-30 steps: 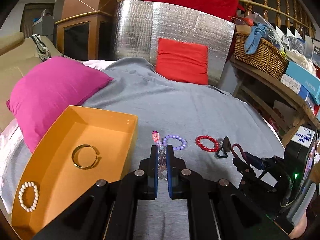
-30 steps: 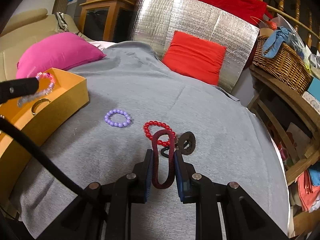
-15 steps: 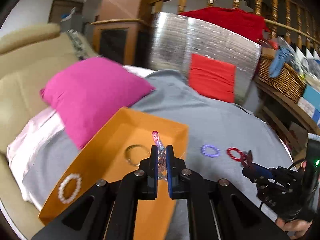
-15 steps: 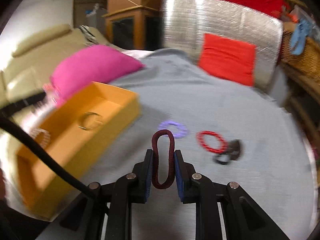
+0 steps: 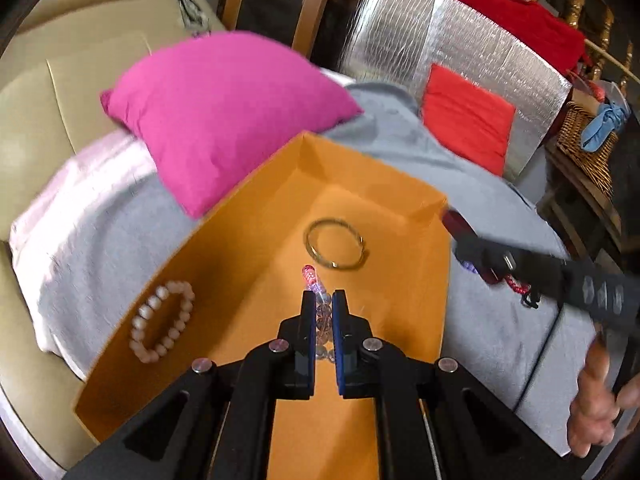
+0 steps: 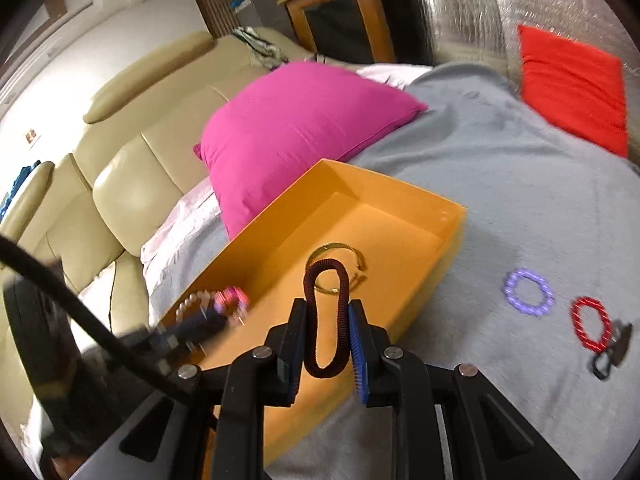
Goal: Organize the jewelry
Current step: 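Lower both held items into the orange box and open both grippers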
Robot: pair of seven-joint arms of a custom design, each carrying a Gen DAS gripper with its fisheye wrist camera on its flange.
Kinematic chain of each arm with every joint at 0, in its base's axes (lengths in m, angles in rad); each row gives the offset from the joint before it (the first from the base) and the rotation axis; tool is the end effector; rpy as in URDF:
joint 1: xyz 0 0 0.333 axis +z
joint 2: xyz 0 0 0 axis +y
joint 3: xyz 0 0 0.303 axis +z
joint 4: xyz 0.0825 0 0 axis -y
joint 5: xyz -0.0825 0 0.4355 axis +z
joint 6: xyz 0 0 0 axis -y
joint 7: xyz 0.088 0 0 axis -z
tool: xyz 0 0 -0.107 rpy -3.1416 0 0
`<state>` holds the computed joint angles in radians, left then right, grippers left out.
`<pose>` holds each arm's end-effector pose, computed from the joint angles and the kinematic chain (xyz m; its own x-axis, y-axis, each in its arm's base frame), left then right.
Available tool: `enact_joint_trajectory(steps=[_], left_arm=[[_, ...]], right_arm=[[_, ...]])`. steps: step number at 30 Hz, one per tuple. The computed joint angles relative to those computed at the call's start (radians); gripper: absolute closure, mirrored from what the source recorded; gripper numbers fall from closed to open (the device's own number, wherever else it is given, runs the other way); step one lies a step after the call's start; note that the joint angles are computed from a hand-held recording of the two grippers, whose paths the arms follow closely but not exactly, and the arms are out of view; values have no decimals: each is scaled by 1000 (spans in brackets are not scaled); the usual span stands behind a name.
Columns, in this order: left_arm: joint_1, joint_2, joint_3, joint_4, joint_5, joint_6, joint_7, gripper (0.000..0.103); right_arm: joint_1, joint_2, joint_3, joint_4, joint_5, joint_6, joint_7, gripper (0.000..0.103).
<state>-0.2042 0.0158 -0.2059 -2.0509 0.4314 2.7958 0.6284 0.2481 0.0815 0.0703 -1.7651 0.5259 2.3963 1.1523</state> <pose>0.5834 -0.2743 0.4754 0.0761 -0.9614 0.2643 -0.7290 -0.2345 -0.6431 0.6446 0.2152 0.5450 0.4937 -0.8256 -0.2732 -0.7657 -0.2638 -0.5866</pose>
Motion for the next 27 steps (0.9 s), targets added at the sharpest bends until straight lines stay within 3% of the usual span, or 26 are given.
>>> enact_joint_trajectory(steps=[7, 11, 16, 18, 20, 22, 27], left_arm=[[-8, 69, 0, 68, -54, -46, 44, 95], [-16, 100, 12, 109, -31, -79, 8, 95], [-15, 119, 16, 132, -41, -83, 17, 94], [-23, 116, 25, 133, 2, -87, -16, 90], [-32, 103, 35, 127, 70, -87, -69, 71], [-41, 91, 45, 123, 167, -98, -152, 58], [-53, 70, 45, 138, 387, -144, -336, 39]], right_arm=[[32, 238, -6, 307, -182, -112, 170, 79], [59, 350, -23, 449, -292, -144, 257, 79], [84, 440, -51, 569, -396, -202, 354, 52], [73, 432, -41, 556, -390, -190, 349, 52], [62, 406, -31, 525, -379, -171, 330, 52], [65, 371, -32, 476, -388, -125, 325, 52], [29, 208, -26, 277, -349, 6, 262, 52]])
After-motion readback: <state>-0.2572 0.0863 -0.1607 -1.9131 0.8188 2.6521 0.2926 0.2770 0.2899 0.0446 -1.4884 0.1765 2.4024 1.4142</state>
